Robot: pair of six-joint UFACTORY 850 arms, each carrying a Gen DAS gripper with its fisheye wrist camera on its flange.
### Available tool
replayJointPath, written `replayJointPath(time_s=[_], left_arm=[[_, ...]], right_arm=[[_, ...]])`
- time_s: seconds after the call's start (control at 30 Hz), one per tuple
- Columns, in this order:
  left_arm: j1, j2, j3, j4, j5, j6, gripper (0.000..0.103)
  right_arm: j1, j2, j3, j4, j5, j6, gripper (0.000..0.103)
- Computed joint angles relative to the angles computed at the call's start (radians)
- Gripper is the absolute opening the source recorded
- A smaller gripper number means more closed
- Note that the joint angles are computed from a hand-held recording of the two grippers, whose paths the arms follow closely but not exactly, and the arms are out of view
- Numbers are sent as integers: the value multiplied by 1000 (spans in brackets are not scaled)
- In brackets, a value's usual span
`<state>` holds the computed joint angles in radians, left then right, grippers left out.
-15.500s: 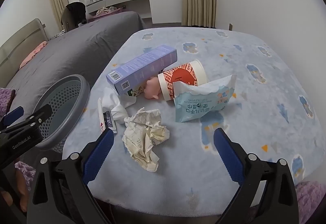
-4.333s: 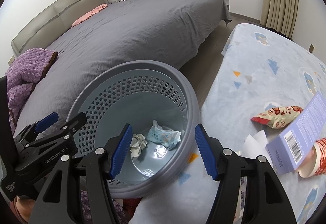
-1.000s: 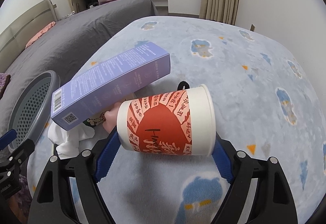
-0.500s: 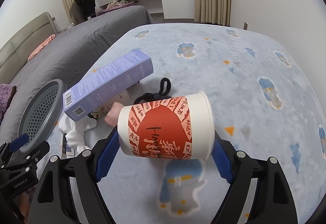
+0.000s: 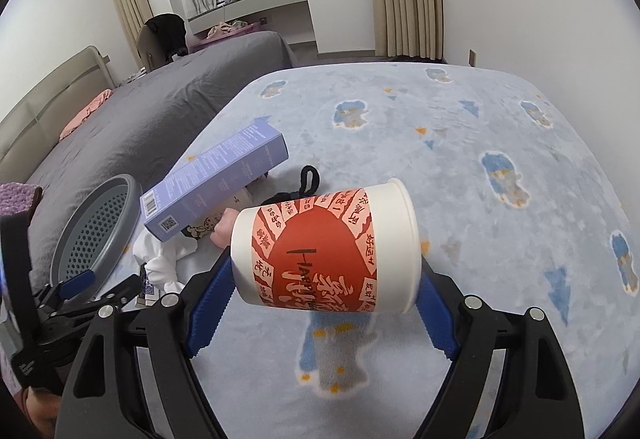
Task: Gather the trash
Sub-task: 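Grasp the playing cards with the left tool while the right tool lifts the cup, then carry the cards and cup over the basket and open both tools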
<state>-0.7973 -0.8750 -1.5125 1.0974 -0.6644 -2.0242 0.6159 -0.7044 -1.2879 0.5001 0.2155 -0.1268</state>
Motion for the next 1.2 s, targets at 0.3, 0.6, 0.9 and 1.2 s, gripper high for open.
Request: replayJointPath(time_s=[0.3, 0.6, 0.9, 1.2], left_arm=[[17, -71, -88, -80, -28, 92, 89], [17, -66, -81, -33, 30, 69, 52], [9, -7, -3, 19, 103, 23, 21], [-12, 108, 133, 131, 65, -95, 21]], right_arm=[[-13, 6, 11, -138, 1, 145, 79], [-15, 11, 21, -186, 6, 196, 80], [-6, 15, 28, -185, 14, 184, 80], [34, 11, 16, -42, 3, 51, 80]])
